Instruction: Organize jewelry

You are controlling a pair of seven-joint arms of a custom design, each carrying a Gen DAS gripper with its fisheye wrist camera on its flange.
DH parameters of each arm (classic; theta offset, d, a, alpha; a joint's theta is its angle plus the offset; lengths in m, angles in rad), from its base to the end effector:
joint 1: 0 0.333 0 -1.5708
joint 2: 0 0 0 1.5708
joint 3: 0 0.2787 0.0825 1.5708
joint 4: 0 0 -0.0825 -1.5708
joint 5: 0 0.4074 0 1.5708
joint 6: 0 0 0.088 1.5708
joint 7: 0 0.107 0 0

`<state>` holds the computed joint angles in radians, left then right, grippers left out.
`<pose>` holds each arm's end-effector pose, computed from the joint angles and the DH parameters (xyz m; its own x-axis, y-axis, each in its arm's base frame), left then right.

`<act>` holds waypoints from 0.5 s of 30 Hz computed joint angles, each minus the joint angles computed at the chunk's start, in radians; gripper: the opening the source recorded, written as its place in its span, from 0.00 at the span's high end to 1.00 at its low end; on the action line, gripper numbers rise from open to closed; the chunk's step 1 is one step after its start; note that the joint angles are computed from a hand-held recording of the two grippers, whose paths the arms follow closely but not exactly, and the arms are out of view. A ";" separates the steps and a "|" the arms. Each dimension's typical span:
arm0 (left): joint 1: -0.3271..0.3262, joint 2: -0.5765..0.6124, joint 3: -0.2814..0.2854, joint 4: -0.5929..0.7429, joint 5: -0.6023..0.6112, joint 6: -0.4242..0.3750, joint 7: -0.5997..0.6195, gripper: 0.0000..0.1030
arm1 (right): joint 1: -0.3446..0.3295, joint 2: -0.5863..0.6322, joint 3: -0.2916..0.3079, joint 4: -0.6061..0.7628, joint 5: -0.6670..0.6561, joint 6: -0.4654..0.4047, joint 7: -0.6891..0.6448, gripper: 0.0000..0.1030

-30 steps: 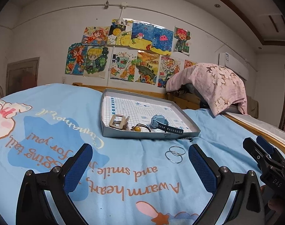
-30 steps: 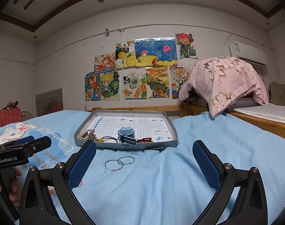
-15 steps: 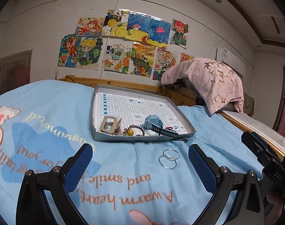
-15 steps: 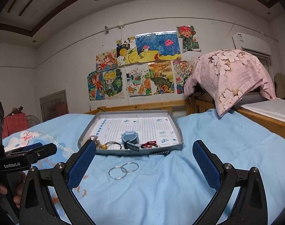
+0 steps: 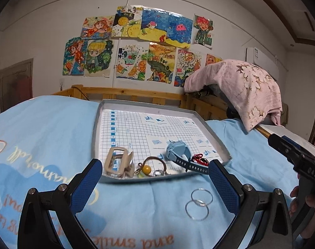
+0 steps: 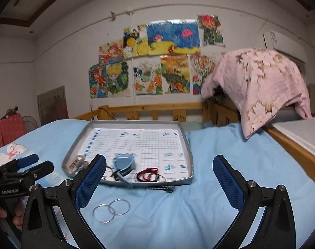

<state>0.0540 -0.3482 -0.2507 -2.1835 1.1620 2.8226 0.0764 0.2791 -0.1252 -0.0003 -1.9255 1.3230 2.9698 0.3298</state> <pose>0.5088 -0.1612 0.5716 0.2121 -0.9681 0.1332 -0.3200 -0.1976 -0.9266 0.5794 0.0969 0.5964 0.4033 -0.9072 -0.1199 -0.2908 -0.0028 -0.9568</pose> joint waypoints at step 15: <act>-0.031 0.142 0.028 0.078 0.054 0.026 -0.049 0.00 | -0.091 0.200 0.047 0.167 0.024 -0.158 -0.032 0.02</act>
